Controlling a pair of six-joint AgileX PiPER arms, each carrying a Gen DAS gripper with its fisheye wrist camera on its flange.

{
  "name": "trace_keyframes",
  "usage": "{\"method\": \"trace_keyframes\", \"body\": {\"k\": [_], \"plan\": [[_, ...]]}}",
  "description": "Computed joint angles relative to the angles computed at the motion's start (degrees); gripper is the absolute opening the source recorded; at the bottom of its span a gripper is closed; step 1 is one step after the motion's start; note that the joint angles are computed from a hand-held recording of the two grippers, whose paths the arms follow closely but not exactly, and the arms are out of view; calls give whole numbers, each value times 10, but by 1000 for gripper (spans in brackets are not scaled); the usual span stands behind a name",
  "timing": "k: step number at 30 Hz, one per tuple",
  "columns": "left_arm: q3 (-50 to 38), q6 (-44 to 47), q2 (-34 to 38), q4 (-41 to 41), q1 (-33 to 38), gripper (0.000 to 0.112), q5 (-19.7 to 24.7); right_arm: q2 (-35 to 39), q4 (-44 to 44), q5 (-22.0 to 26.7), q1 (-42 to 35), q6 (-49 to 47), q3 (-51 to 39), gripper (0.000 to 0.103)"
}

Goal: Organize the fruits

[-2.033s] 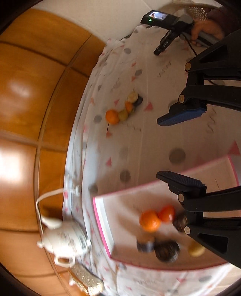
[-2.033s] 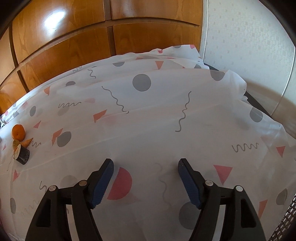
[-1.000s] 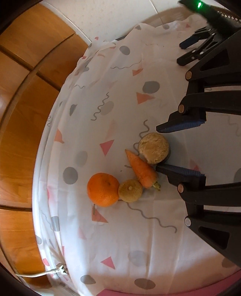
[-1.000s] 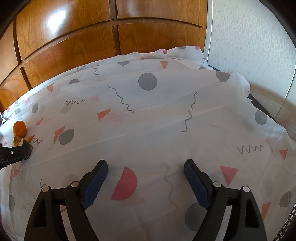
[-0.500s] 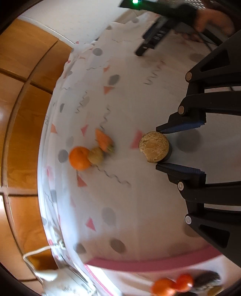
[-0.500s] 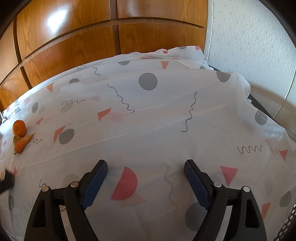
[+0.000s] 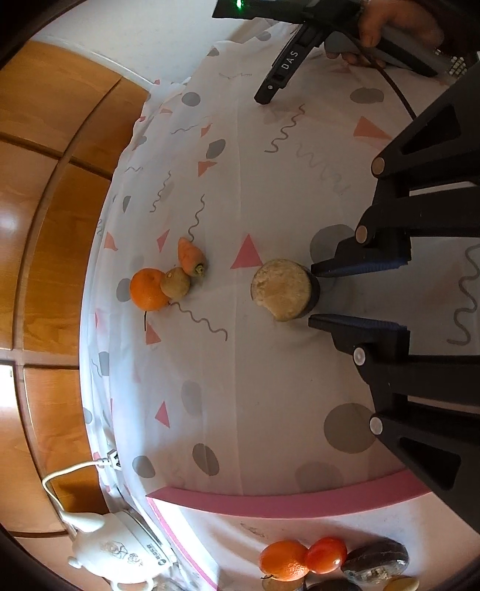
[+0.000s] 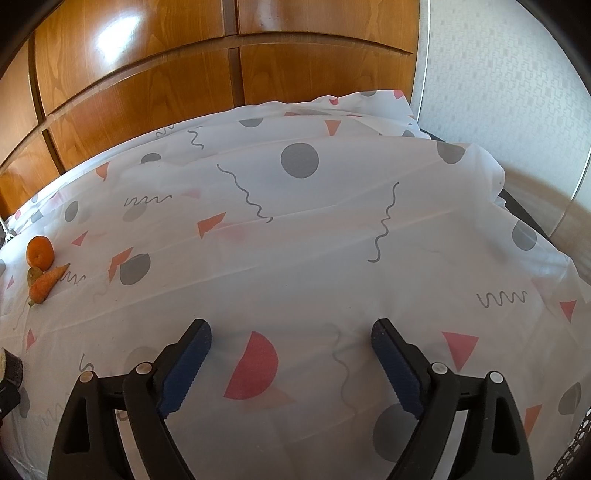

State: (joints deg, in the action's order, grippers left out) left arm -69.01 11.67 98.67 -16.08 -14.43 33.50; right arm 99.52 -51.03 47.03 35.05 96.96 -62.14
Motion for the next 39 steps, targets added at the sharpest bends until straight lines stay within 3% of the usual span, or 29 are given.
{"method": "trace_keyframes", "body": {"k": [5,9,15,17,19,26,29,31,39], "plan": [[1,-8,0,11,-3,17,-4,0,-1,0,1,2,0,91],[-6,-12,-2,9,7,4,12,1,-3,-2,1,5,1,91],[8,14,-16,-27,22,4,19,0,-3,-2,1,5,1,91],[7,17,-16,-40,28,6,22,0,-3,-2,1,5,1,91],[-1,10,-14,-37,29,27,27,0,-2,-2,1,4,1,91],[-47,-24,7,-9,9,39,33,0,-2,-2,1,4,0,91],[-82,-60,39,28,-6,39,47,0,-2,-2,1,4,1,91],[-94,-75,54,39,-8,33,49,0,-2,-1,1,4,1,91],[-54,-39,17,18,2,33,34,-1,-1,-1,0,0,1,91]]}}
